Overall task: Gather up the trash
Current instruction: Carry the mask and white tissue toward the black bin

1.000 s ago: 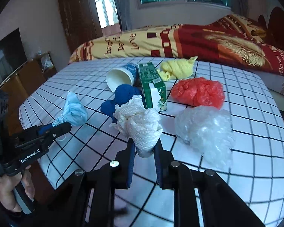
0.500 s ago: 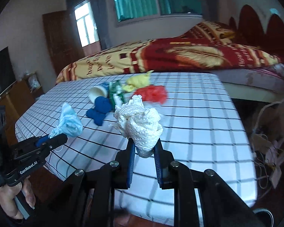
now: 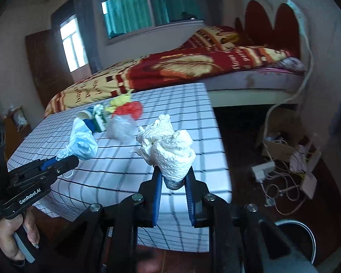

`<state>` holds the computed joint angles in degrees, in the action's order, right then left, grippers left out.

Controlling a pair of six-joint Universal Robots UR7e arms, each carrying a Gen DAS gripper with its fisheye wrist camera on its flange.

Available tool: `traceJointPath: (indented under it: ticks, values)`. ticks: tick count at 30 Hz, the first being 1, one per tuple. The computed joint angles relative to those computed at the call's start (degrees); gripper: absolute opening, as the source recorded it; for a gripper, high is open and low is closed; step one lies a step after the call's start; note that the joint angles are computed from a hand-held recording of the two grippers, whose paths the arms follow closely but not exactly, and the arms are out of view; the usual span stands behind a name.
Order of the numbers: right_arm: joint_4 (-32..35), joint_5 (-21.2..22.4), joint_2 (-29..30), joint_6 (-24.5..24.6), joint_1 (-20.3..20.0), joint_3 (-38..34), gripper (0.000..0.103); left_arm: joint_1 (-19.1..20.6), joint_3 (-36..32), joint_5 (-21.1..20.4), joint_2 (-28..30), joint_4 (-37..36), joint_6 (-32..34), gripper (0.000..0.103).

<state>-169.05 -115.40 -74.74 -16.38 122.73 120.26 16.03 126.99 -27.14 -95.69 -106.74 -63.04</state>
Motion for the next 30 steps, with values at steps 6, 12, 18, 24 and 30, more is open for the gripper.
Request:
traceJointPath:
  ticks: [6, 12, 18, 24, 30]
  values:
    - [-0.2, -1.8, -5.6, -0.1, -2.3, 2.8, 0.021, 0.3, -0.4, -2.6, 6.4, -12.4, 9.2, 0.022]
    - [-0.1, -3.5, -9.9, -0.2, -4.5, 4.8, 0.021, 0.7, -1.3, -5.0, 11.9, -21.4, 16.1, 0.022]
    - [0.6, -4.8, -14.1, -0.4, -6.8, 6.5, 0.021, 1.0, -2.3, -7.9, 17.0, -28.5, 21.3, 0.022]
    - [1.3, -6.3, -18.3, -0.7, -8.6, 8.1, 0.021, 1.2, -3.6, -11.1, 21.1, -33.5, 25.2, 0.022]
    - [2.3, -8.0, -22.6, -1.6, -11.1, 9.6, 0.021, 1.6, -5.0, -14.4, 25.5, -37.9, 28.7, 0.022]
